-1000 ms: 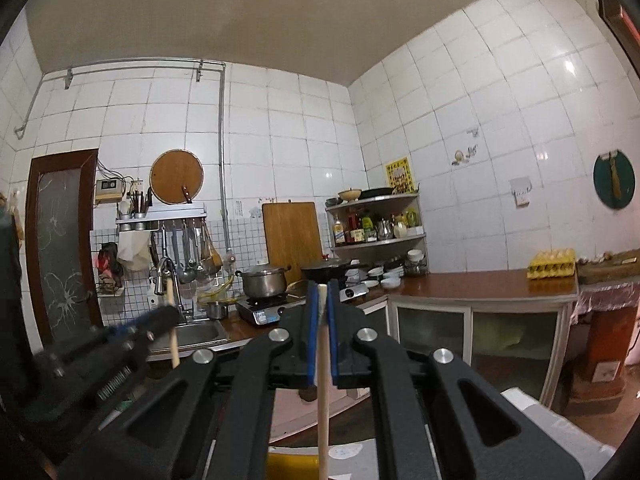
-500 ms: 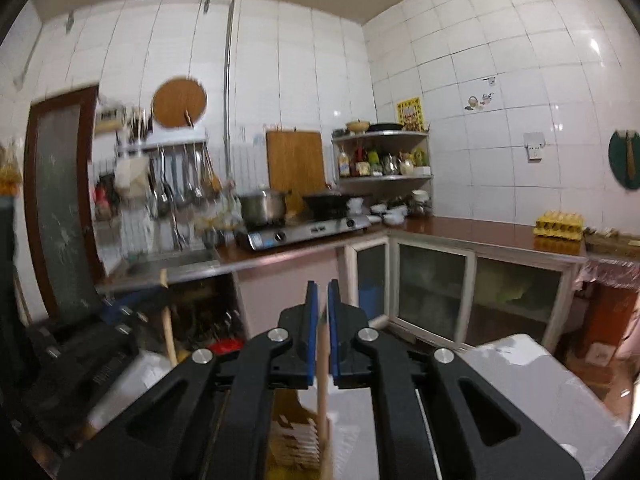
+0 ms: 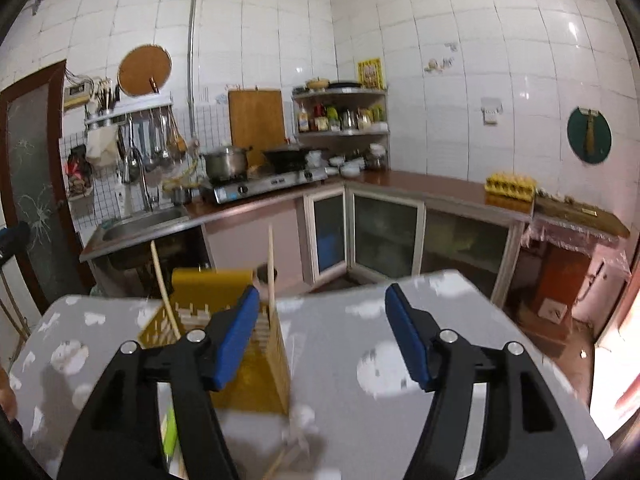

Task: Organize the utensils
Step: 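Open both tools to drop the chopsticks into the yellow holder, then close the left tool on another chopstick while the right tool grasps one too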

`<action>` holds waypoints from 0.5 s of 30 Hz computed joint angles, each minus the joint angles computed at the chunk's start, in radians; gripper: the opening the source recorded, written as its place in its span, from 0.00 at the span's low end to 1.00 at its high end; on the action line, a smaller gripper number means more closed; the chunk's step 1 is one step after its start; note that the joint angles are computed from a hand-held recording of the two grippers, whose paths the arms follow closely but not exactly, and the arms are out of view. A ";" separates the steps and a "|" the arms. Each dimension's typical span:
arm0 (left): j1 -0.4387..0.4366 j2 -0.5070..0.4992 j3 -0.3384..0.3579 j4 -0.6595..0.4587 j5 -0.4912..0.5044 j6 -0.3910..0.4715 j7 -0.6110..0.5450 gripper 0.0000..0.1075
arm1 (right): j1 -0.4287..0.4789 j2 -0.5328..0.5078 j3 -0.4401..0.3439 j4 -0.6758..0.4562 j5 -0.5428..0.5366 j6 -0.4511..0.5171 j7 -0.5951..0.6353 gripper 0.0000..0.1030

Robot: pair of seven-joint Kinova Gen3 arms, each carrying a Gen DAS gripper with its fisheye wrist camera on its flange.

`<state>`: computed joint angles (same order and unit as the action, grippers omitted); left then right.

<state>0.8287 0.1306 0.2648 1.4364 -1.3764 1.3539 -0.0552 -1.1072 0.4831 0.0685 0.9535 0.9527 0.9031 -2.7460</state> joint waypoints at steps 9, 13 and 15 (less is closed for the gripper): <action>-0.064 -0.035 0.013 0.148 0.207 -0.049 0.076 0.92 | 0.011 0.023 -0.053 0.092 -0.127 0.053 -0.055 0.64; -0.128 -0.036 0.004 0.202 0.331 -0.154 0.078 0.92 | 0.019 0.064 -0.059 0.096 -0.181 0.065 -0.051 0.64; -0.144 -0.025 -0.009 0.211 0.374 -0.187 0.069 0.92 | 0.015 0.086 -0.053 0.084 -0.196 0.077 -0.042 0.64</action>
<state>0.6842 0.1059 0.2554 1.6476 -1.0021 1.1664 0.0134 -1.0923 0.5694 0.0154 1.0377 0.7562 0.9801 -2.7884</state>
